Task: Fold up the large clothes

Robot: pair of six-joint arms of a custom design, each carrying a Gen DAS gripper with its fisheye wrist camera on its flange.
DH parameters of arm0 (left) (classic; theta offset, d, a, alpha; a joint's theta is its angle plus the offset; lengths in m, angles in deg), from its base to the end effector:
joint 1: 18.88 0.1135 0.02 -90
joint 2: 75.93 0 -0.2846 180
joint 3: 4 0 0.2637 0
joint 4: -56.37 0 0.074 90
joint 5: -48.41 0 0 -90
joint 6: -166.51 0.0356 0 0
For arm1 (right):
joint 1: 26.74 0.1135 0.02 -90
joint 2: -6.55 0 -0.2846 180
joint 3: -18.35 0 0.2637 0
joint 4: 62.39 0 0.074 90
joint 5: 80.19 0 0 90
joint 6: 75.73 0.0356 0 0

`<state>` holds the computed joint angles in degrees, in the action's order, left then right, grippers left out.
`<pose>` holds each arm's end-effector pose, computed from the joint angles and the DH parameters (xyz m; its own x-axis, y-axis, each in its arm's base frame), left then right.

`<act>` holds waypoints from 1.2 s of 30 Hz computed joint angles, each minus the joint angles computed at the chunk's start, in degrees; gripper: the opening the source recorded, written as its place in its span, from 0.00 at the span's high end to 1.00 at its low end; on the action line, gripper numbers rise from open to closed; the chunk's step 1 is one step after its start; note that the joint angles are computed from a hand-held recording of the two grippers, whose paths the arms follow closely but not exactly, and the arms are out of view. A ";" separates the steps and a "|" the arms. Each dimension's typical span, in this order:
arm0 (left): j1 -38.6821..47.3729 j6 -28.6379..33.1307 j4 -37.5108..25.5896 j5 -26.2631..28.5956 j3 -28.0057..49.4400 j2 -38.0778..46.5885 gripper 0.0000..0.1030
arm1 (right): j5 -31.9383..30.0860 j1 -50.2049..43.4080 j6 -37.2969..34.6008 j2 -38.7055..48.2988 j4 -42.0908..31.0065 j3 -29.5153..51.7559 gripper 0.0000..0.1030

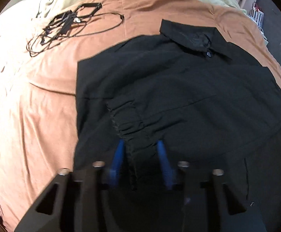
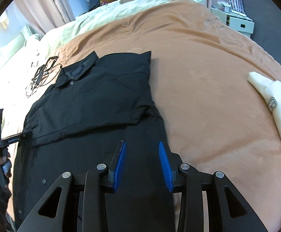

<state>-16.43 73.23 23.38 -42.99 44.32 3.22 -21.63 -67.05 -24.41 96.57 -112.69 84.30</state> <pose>0.2410 0.0112 0.1595 -0.8921 -0.0954 -0.4417 -0.1047 0.9945 -0.0034 0.2324 -0.1728 0.1900 -0.8513 0.0229 -0.5243 -0.1117 0.9682 0.2238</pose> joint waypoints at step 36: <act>42.95 27.39 -30.41 26.76 -6.89 -37.31 0.33 | 1.61 -25.18 -31.67 -0.62 -16.49 -2.83 0.26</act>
